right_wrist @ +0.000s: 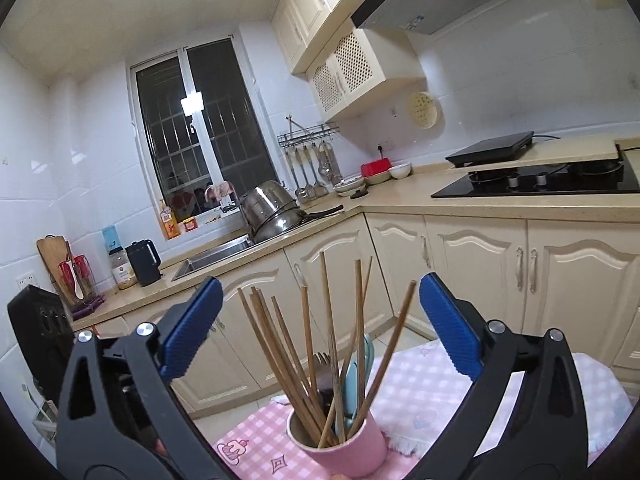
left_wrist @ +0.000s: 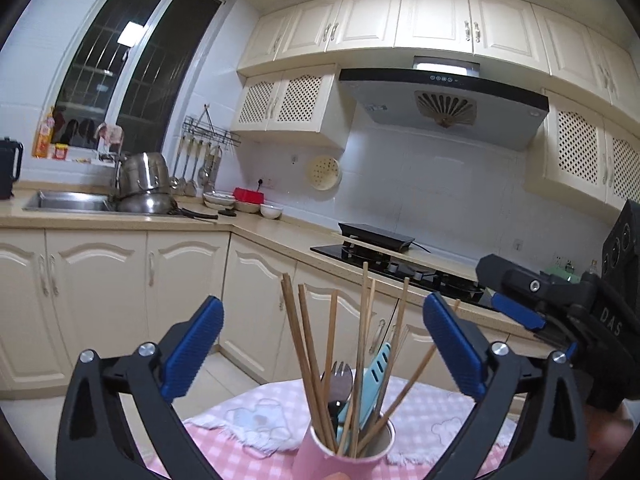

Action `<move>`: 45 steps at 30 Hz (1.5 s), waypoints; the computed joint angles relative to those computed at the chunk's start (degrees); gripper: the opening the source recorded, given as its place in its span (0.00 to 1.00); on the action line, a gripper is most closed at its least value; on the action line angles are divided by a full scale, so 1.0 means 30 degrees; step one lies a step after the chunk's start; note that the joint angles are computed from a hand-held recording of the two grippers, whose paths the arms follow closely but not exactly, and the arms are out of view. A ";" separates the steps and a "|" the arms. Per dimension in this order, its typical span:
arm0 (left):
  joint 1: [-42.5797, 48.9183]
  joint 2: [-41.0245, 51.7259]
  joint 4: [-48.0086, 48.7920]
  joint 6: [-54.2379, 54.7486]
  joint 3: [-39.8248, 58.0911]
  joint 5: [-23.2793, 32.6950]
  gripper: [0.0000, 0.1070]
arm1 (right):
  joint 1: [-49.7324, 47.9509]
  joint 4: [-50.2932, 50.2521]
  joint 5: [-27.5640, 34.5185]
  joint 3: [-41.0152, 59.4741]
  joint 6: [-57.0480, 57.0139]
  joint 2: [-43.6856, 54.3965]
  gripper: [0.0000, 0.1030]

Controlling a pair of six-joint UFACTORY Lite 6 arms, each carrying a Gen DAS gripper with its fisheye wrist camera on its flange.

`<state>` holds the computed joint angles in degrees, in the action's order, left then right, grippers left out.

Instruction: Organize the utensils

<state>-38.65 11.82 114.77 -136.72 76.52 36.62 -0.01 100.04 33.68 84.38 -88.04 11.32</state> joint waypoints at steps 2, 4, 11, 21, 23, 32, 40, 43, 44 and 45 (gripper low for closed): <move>-0.0729 -0.0905 -0.1499 0.1695 -0.0563 0.0641 0.92 | -0.0230 -0.0701 -0.0126 -0.0871 0.0618 -0.1072 0.94; -0.1778 -0.1848 -0.3265 0.3675 -0.1115 0.1699 0.92 | -0.0669 -0.1557 -0.0050 -0.1995 0.1483 -0.2410 0.94; -0.6071 -0.3533 -0.9254 0.9590 -0.1475 0.6373 0.92 | -0.2431 -0.5688 0.0612 -0.5598 0.5123 -0.6737 0.94; -1.1694 -0.4432 -1.3683 1.1090 -0.1650 1.2388 0.92 | -0.3221 -1.2140 0.0118 -1.0646 1.0000 -1.3428 0.94; -1.2669 -0.4566 -1.4085 1.0887 -0.1631 1.3361 0.92 | -0.3263 -1.3401 0.0164 -1.1678 1.1178 -1.5011 0.94; -1.7301 -0.4190 -1.4643 1.0516 -0.0387 1.8471 0.92 | -0.1581 -1.9969 -0.0525 -1.4355 1.7229 -2.1319 0.94; -1.9339 -0.3748 -1.4583 0.9853 0.0362 2.0704 0.92 | -0.1304 -2.1507 0.0124 -1.4149 1.8843 -2.3039 0.94; -1.9510 -0.3466 -1.4507 0.9999 0.0711 2.0871 0.92 | -0.1923 -2.0975 0.0609 -1.4010 1.8329 -2.3230 0.94; -1.9610 -0.3449 -1.4496 0.9953 0.0739 2.0933 0.92 | -0.2442 -2.0391 0.0940 -1.3946 1.7742 -2.3234 0.94; -1.9674 -0.3443 -1.4499 0.9936 0.0777 2.0939 0.92 | -0.2682 -2.0155 0.1091 -1.3919 1.7505 -2.3266 0.94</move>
